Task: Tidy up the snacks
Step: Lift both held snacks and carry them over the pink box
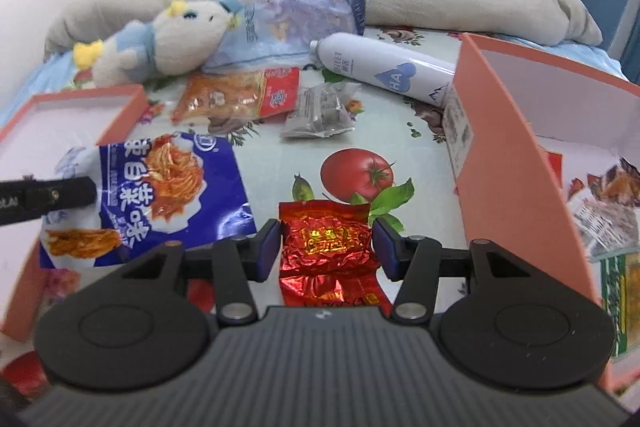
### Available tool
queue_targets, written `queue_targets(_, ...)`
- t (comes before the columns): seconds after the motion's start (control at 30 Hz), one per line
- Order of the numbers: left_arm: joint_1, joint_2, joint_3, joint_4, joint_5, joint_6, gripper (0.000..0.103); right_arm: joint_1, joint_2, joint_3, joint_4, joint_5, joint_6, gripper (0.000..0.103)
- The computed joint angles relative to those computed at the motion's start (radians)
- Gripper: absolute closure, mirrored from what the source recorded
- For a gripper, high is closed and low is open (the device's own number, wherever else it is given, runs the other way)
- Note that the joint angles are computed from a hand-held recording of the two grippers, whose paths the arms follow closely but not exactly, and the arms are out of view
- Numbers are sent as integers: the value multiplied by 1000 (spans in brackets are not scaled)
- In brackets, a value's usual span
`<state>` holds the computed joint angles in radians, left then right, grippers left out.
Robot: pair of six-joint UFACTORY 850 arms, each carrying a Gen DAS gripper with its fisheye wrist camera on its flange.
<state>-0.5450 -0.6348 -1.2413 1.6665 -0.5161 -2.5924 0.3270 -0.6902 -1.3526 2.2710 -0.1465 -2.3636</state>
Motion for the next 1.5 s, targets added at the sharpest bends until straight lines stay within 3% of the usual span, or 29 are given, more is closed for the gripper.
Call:
queue_targets(0.37, -46, 69, 2, -115, -19, 128, 68, -33, 117, 76, -178, -44, 182, 50)
queue_targets(0.7, -56, 82, -122, -199, -11, 283, 68, -79, 187, 56, -338, -86, 358, 50)
queue_targets(1.07, -72, 9, -380, -276, -12, 465, 68, -157, 223, -14, -397, -123, 422, 50)
queue_targets(1.5, -93, -249, -863, -553, 1, 855, 68, -240, 173, -127, -450, -137, 507, 50)
